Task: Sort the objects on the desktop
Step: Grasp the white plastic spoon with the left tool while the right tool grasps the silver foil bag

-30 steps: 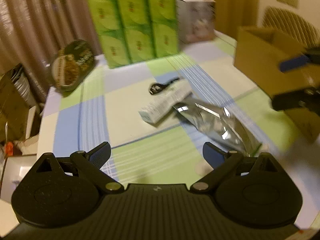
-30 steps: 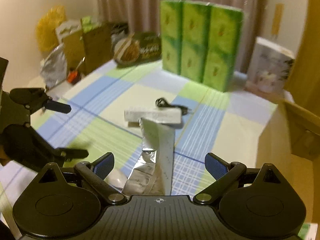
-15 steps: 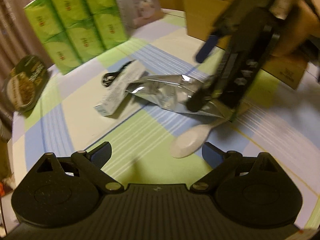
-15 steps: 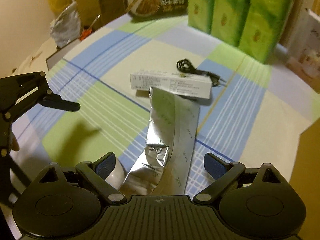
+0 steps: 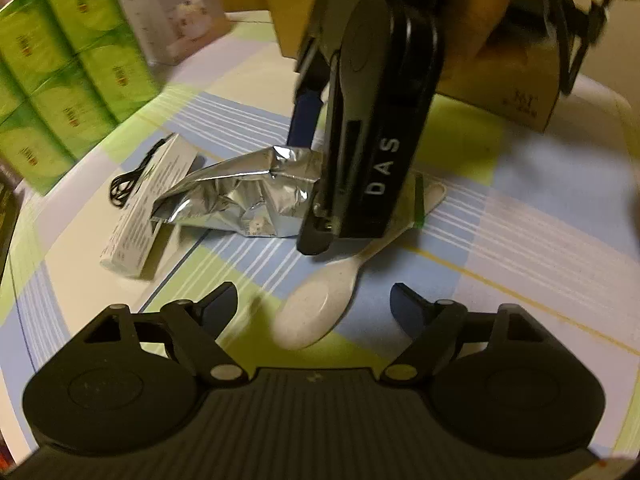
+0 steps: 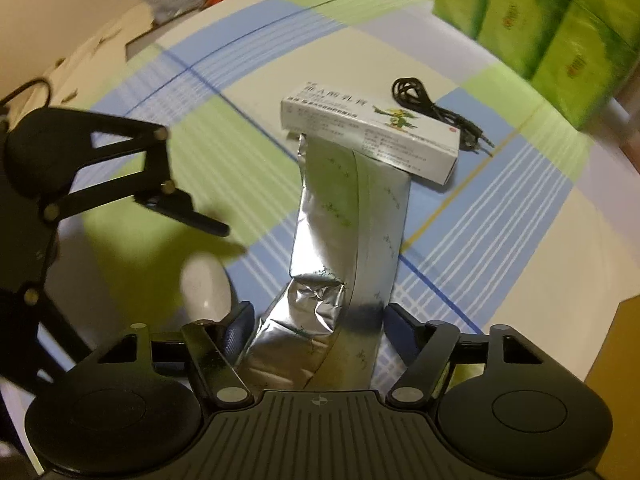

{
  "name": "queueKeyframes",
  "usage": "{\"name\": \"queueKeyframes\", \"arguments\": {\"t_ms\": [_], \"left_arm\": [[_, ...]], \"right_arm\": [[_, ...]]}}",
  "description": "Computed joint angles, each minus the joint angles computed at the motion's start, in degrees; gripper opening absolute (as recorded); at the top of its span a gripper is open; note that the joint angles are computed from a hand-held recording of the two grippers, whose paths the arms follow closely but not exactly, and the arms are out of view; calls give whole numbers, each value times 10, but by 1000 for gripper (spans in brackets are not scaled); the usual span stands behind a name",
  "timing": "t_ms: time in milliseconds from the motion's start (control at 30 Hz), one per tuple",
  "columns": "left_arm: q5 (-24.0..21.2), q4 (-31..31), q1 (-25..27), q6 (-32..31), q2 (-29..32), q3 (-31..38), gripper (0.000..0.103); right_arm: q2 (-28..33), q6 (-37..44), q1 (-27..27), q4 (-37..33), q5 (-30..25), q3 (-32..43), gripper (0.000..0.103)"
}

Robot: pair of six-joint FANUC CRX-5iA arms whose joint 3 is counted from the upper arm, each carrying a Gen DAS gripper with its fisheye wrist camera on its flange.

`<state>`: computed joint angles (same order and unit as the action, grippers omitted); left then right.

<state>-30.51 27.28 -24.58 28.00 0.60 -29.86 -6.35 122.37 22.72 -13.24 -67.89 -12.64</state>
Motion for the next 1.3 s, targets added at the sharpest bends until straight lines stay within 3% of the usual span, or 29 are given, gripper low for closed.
{"name": "queueKeyframes", "arguments": {"t_ms": [167, 567, 1067, 1300], "left_arm": [[-28, 11, 2, -22, 21, 17, 75], [-51, 18, 8, -4, 22, 23, 32], [-79, -75, -10, 97, -25, 16, 30], [-97, -145, -17, 214, -57, 12, 29]], "right_arm": [[5, 18, -8, 4, -14, 9, 56], [-35, 22, 6, 48, -10, -25, 46], [-129, 3, 18, 66, -59, -85, 42], [-163, -31, 23, 73, -85, -105, 42]]}}
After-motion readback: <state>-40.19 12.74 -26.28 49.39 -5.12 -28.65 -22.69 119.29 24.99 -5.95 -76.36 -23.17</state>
